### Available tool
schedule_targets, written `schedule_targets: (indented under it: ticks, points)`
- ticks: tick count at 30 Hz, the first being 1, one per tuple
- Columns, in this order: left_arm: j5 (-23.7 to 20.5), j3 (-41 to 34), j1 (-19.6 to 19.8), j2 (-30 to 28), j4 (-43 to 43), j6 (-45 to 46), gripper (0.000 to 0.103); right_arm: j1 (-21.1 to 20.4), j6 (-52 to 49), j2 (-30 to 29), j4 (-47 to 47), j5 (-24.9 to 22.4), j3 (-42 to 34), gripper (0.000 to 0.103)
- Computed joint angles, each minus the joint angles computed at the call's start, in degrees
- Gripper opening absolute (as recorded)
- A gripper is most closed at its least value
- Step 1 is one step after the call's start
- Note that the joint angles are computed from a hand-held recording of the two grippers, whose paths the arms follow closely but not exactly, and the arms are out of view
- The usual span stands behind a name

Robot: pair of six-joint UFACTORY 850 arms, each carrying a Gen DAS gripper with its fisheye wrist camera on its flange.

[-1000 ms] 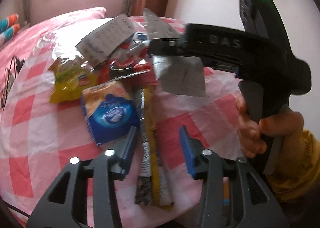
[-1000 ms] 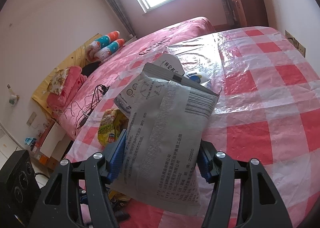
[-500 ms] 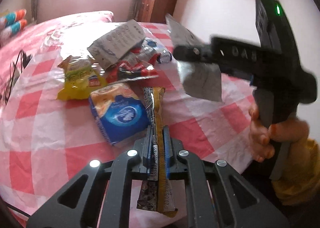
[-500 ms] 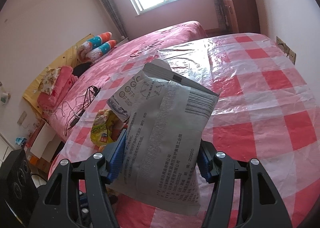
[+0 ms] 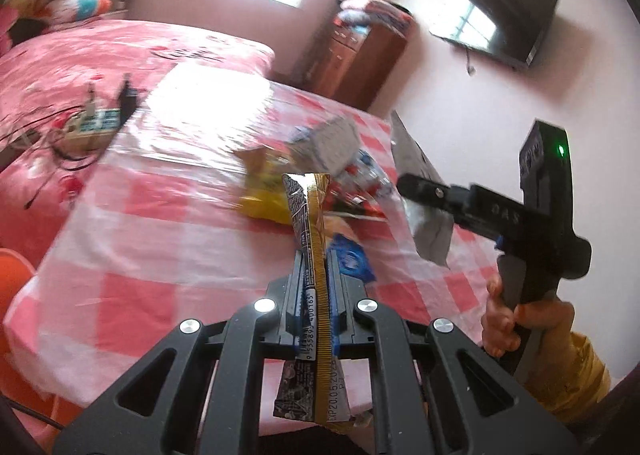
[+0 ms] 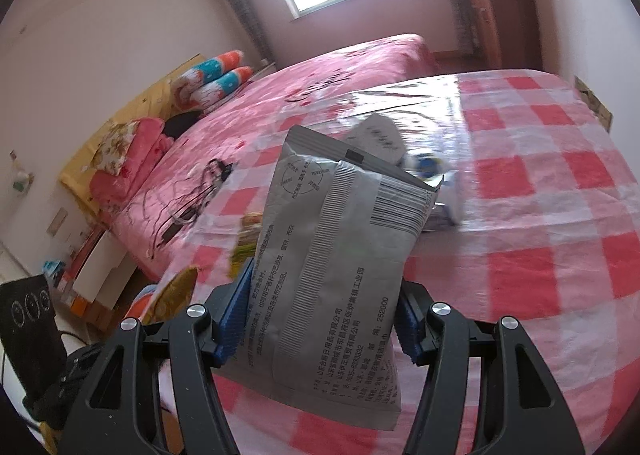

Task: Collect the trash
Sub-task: 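Carry the stick and bag to the orange basin and open both tools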

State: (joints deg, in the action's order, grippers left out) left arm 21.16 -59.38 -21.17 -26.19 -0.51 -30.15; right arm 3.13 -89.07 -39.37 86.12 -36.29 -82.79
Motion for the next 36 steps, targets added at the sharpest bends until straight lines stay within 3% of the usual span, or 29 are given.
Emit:
schedule_targets:
  ticks: [15, 26, 29, 30, 32, 34, 36]
  points:
    - [6.9, 17.3, 6.7, 11.3, -26.9, 13.0, 0.011, 12.3, 7.4, -2.0, -14.2, -7.6, -5.5, 0.062]
    - [10.3, 25.8, 11.4, 13.7, -38.2, 10.7, 0.012, 22.9, 10.0, -6.4, -21.2, -11.2, -12.1, 0.063]
    - [10.4, 26.5, 12.2, 12.8, -40.5, 10.1, 0.013, 25.4, 13.2, -8.5, -23.9, -12.6, -14.5, 0.070]
    - [9.6, 26.3, 12.4, 12.1, -43.0, 11.5, 0.015, 25.9, 14.1, -9.1, -24.9, -12.7, -14.9, 0.078]
    - [8.5, 26.1, 13.0, 11.3, -43.1, 11.2, 0.023, 26.9, 14.5, -9.1, -24.9, -10.0, -14.1, 0.084]
    - [7.9, 26.0, 13.0, 10.8, -46.0, 13.2, 0.038, 26.6, 14.6, -8.8, -24.7, -9.1, -13.2, 0.084]
    - [8.2, 25.7, 12.5, 10.6, -49.8, 16.6, 0.047, 25.8, 14.3, -8.3, -23.1, -8.8, -12.2, 0.085]
